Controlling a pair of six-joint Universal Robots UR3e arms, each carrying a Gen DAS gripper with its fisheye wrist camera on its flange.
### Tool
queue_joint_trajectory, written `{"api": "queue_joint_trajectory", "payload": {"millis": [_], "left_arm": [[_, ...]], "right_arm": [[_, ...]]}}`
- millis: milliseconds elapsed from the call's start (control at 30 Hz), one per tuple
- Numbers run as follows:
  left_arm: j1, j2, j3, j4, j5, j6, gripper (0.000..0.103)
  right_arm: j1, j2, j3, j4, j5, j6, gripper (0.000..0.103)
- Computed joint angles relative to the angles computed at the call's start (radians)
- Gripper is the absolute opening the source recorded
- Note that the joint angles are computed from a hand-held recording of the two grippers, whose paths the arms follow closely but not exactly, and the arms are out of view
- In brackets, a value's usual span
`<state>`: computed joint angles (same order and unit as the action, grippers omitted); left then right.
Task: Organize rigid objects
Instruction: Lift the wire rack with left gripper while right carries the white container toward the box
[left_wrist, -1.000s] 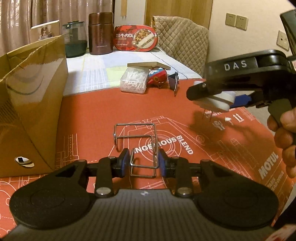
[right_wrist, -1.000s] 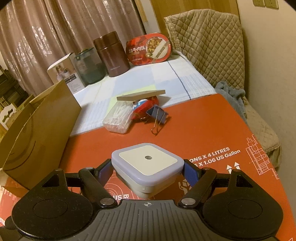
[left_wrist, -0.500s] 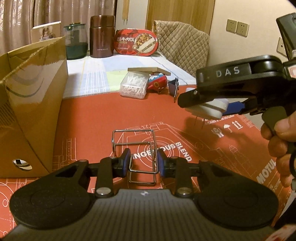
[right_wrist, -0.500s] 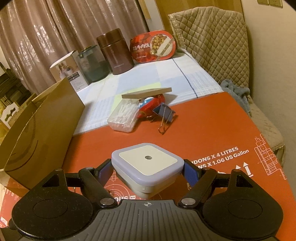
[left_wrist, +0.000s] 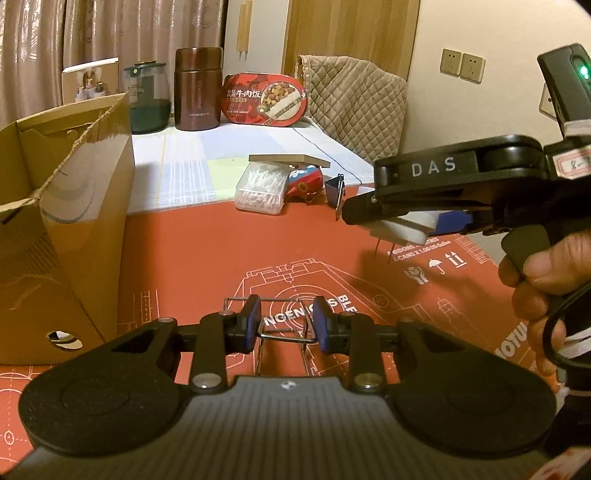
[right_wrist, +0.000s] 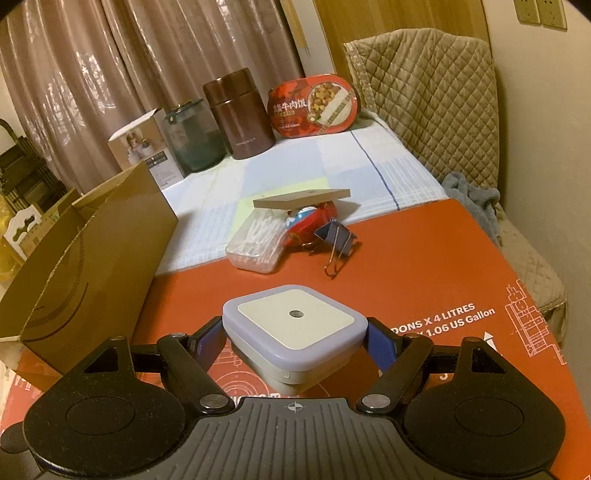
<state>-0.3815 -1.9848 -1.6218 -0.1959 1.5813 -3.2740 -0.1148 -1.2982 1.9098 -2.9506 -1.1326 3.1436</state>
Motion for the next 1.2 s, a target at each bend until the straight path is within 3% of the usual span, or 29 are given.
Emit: {"api": "queue_joint_trajectory", "payload": {"millis": [400,800,1200], "left_arm": [[0.014,0.033,0.010,-0.037,-0.021,0.008,0.025],[0.049,0.075,0.131,-0.131,-0.053,0.045,0.025],[0.250,0.207,0.251,-0.296,-0.163,0.144,0.025]], "right_arm": [[-0.002,0.001,0.003,-0.022,0.008,0.015,0.077],[-0.016,-0.019,-0.040,-0.063,0.047,0.076,0.077],[0.064,0.062,-0.278,-0.018,0.134,0.175,0.077]]}}
